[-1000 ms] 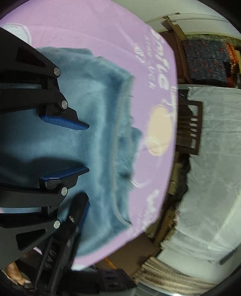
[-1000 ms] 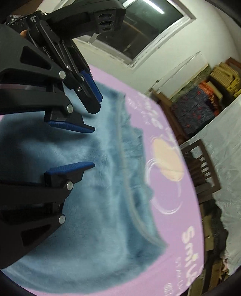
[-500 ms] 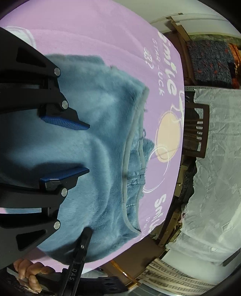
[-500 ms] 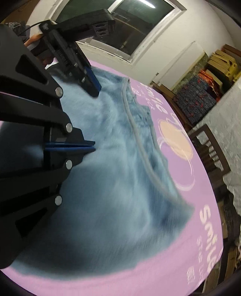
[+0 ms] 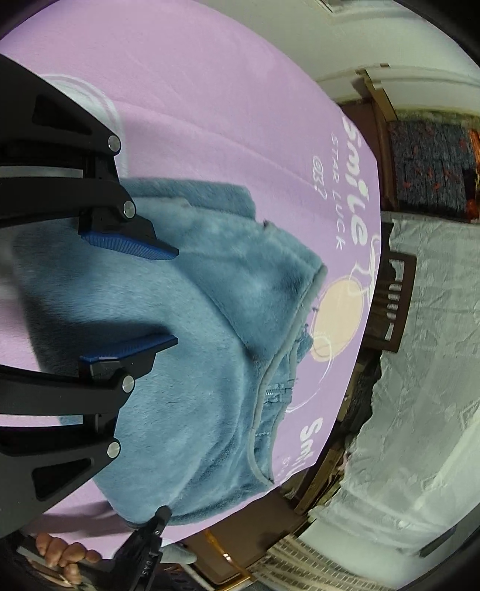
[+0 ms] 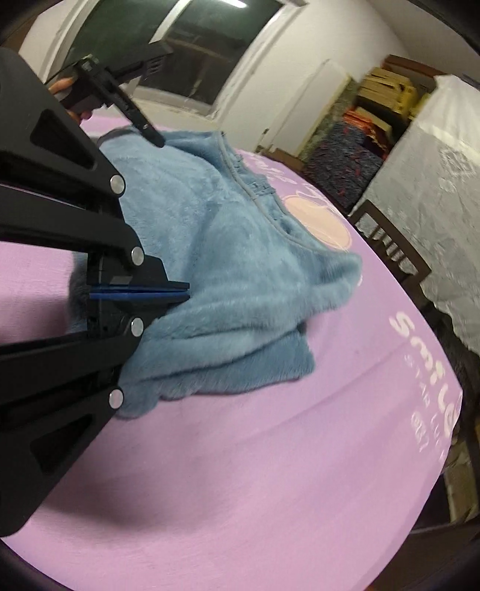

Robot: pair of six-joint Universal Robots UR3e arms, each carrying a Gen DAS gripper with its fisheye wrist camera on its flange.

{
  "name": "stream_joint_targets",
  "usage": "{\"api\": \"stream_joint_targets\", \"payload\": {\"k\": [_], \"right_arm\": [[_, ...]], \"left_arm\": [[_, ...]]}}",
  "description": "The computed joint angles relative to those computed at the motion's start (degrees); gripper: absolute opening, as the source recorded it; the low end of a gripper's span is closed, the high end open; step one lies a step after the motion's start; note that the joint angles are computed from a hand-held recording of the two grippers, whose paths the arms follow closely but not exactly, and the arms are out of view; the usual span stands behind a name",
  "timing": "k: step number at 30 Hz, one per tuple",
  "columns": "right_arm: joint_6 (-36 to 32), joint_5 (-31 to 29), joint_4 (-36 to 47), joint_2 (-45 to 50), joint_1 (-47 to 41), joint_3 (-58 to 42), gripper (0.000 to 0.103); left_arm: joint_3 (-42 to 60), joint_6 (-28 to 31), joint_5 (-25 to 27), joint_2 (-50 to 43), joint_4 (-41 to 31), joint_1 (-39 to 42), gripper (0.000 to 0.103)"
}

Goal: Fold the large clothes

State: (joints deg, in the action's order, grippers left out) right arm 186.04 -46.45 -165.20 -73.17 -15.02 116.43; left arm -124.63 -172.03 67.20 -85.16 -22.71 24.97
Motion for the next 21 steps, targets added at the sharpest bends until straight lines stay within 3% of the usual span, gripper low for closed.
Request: {"api": "stream_joint_targets", "payload": {"k": [1, 3, 6, 8, 12, 17, 19, 21], "right_arm": [[1.31, -0.54, -1.82, -0.84, -0.23, 1.39, 0.0], [2.96, -1.69, -5.8, -4.11, -0.72, 4.95, 0.009], [2.3, 1.2, -7.22, -7.52, -1.0, 8.24, 0.024], [0.85, 2.25, -5.92, -8.58, -0.2, 8.53, 0.025], [-1.17, 4.32, -1.45, -7.78, 2.35, 7.22, 0.027], [-1.68, 0.41, 2.83, -4.95, 5.08, 4.2, 0.029], [-1.83, 1.99, 3.28, -4.29, 4.05, 4.48, 0.028], [-1.98, 2.92, 3.87, -4.32, 3.47, 4.62, 0.028]], "left_arm": [[-0.43, -0.42, 0.07, 1.1, -0.33, 0.13, 0.042], [-1.77, -0.58, -1.09, 4.69, -1.64, 0.5, 0.045], [-2.49, 0.68, -5.36, 7.77, -4.69, 0.62, 0.049], [-2.5, 1.3, -5.71, 7.61, -4.98, -1.27, 0.052], [-1.57, -0.17, 2.2, 2.85, 0.76, -8.78, 0.061], [-1.14, -1.24, 12.95, -4.63, 8.71, -15.2, 0.079], [-0.92, -1.73, 16.78, -6.81, 11.78, -17.56, 0.082], [-1.2, -1.42, 16.68, -6.52, 11.82, -17.11, 0.083]]}}
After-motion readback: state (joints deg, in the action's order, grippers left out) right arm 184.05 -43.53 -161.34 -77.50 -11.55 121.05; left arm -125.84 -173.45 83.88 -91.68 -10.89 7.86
